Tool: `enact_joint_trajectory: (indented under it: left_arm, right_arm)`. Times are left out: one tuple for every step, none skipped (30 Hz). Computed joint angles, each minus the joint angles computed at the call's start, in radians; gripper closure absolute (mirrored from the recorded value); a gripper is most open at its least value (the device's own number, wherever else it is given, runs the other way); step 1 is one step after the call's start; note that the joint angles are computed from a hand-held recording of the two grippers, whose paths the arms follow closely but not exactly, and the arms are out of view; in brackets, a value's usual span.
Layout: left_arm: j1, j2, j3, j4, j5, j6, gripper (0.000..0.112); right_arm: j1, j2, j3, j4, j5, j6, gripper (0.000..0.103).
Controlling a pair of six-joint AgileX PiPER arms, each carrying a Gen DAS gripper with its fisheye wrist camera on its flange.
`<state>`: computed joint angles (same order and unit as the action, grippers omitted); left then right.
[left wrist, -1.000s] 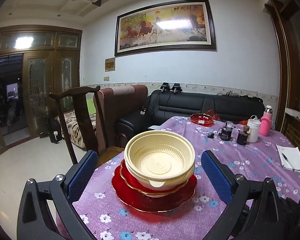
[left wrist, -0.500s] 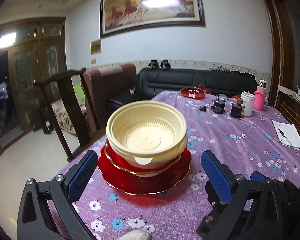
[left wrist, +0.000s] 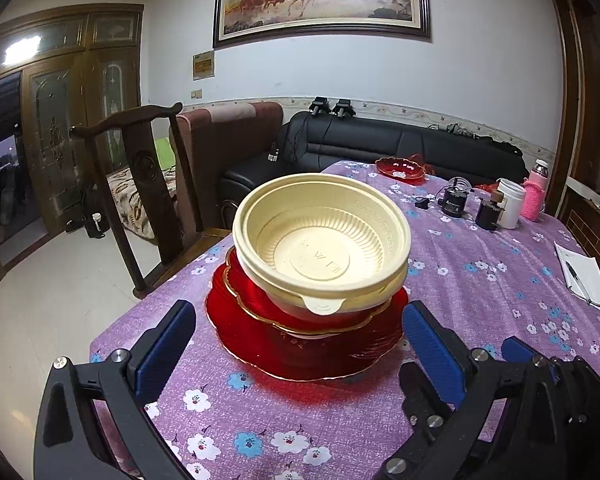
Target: Organize plates and bowls
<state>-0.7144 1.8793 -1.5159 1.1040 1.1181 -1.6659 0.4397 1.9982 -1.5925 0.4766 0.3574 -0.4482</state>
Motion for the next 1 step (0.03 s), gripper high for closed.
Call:
enact_joint_trajectory:
  left_arm:
    - [0.0,-0.001,0.001,-0.001,-0.005,0.002,0.009]
  right_arm:
    - [-0.004,0.002,-0.004,0.001,0.002,0.004,0.012]
